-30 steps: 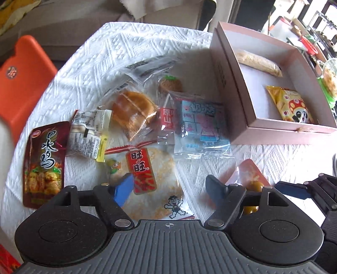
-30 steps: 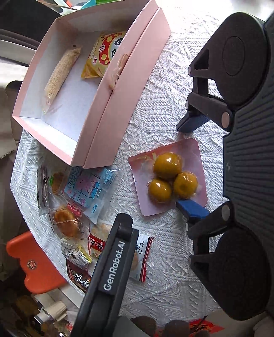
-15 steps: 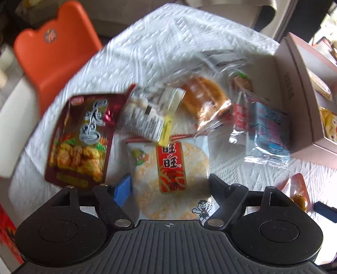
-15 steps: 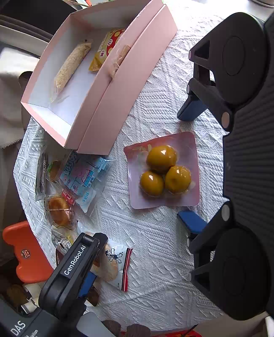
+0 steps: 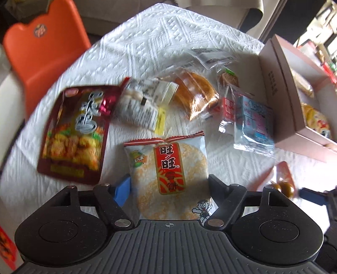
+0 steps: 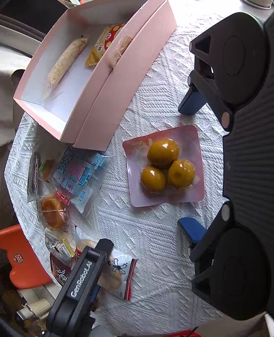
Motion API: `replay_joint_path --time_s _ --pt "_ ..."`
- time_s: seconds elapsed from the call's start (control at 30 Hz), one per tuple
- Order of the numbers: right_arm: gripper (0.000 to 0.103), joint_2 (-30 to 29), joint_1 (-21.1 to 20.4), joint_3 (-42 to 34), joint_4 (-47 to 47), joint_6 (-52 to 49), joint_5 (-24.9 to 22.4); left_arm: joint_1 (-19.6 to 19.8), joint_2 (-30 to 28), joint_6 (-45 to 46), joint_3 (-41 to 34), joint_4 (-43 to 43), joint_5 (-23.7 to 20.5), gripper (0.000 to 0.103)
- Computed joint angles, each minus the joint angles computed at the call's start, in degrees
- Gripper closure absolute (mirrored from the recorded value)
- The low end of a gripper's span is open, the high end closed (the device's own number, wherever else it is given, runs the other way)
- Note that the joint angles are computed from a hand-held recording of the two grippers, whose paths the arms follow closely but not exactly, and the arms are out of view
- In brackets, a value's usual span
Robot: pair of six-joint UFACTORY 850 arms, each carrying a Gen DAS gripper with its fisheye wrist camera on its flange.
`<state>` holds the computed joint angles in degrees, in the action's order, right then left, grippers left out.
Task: Organize snacks
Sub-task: 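Lift the rice cracker bag with left gripper while right gripper lifts the tray, then lower rice cracker bag into box with left gripper while right gripper places tray inside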
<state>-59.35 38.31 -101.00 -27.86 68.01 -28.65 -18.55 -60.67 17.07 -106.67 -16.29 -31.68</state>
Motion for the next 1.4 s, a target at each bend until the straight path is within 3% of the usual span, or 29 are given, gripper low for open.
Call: replay_joint_path --time_s 0.23,0.37,0.47,0.53,0.77,0.93,1.17,1.27,1.4 --pt "0.000 -2.70 -1.65 -5.77 10.60 -12.25 -4.16 2.56 7.22 4.65 11.53 -8.90 1.33 0.021" --pt "0.001 -2.60 -1.33 -5.66 8.42 -10.63 -3.34 3.47 9.36 5.27 15.57 -11.65 0.48 0.021" --pt "0.010 -2.45 -1.16 -5.60 7.76 -10.40 -2.41 3.58 11.22 6.25 18.67 -12.90 1.31 0.021" --pt "0.031 -1.30 -0.93 -3.92 6.18 -9.76 -0.79 3.35 12.19 6.02 20.12 -12.90 2.14 0.021" --pt "0.035 3.45 -1.35 2.45 13.11 -15.41 3.02 1.23 15.69 7.34 23.82 -14.51 2.58 0.021" --pt "0.035 10.32 -0.18 11.81 9.57 -11.43 5.92 -1.48 18.15 8.78 25.01 -14.18 2.18 0.021" --pt "0.035 17.98 0.01 22.31 2.47 -1.77 8.06 -5.69 19.30 16.46 20.86 -20.76 3.44 0.021" --pt "0.035 20.90 -0.50 25.96 -2.13 4.39 9.81 -7.35 16.60 20.09 14.22 -24.31 3.31 0.021" --pt "0.035 24.04 -0.80 29.38 -12.98 16.60 10.79 -8.80 10.49 28.45 3.15 -36.25 4.68 0.021"
